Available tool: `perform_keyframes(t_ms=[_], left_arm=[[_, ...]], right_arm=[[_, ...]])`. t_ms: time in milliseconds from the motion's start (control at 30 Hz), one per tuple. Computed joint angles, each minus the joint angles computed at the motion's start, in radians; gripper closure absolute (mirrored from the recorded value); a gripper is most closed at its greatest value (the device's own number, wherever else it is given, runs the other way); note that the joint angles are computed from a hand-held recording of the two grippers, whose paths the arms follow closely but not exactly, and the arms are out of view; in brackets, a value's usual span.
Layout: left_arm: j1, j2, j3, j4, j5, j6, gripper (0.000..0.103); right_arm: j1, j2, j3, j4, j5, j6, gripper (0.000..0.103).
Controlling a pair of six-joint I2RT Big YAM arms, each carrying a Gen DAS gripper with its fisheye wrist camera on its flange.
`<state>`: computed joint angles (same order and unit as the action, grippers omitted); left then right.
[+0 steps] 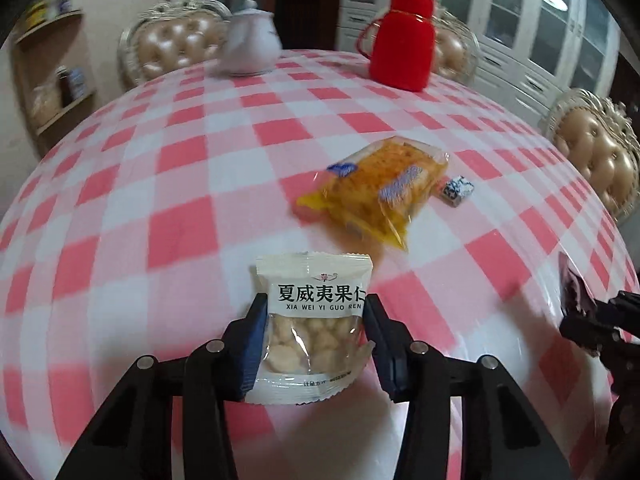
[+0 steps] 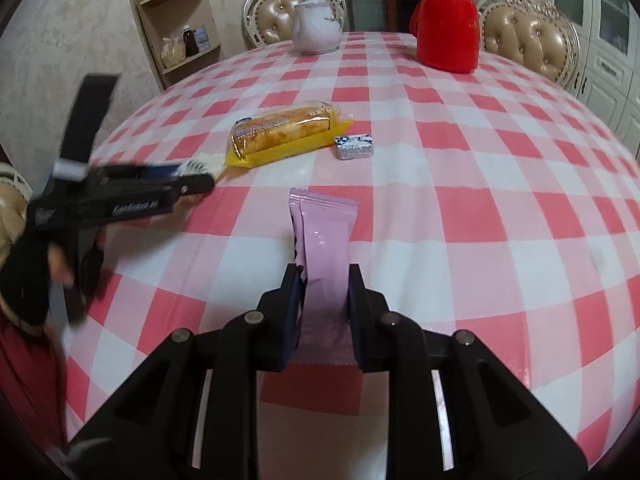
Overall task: Organize snacks
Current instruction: 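Grasp the pink bar with the right tool while the left tool grasps the white nut packet, then carry both packs to the white box and open both tools over it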
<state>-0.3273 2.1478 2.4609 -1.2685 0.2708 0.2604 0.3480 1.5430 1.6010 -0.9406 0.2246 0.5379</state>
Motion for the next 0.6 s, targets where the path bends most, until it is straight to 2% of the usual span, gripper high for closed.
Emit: perform_keyframes(t_ms=[67,167,200,267,333,400,467,600], left_arm=[[-0.001,-0.091,-0.157,0.087,-0.023,-0.017,0.055],[0.002,-0.149,-0.255,0.131,-0.023,-0.049,0.054],[0.004,-0.156,-0.265,0.130,-0.017,-0.056,0.053],[0.004,-0.160,-0.274,0.128,-0.018,-0.064,0.043],[-0.002,-0.167,-0.285,0.131,-0.040,-0.064,0.040],[-0.010,-0.167,-0.286,0.128,-0.068,-0.060,0.031],[-0.020,-0.165,-0.284,0.125,-0.121,-0.063,0.016],[-0.016,-0.141,-0.248,0.099,-0.147,-0.108,0.010]], right_arm=[[-0.002,-0.004,-0.009,0.013,-0.017,0.014,0.077],[0.001,0.002,-0.008,0.006,-0.005,0.023,0.077],[0.002,0.003,-0.008,0.006,-0.005,0.027,0.077],[0.001,0.004,-0.009,0.006,-0.005,0.030,0.077],[0.001,0.008,-0.009,0.004,-0.006,0.028,0.077],[0.002,0.019,-0.002,-0.009,-0.010,0.021,0.077],[0.005,0.029,0.006,-0.021,0.004,0.012,0.077],[0.021,0.046,0.028,-0.052,0.049,-0.018,0.076]])
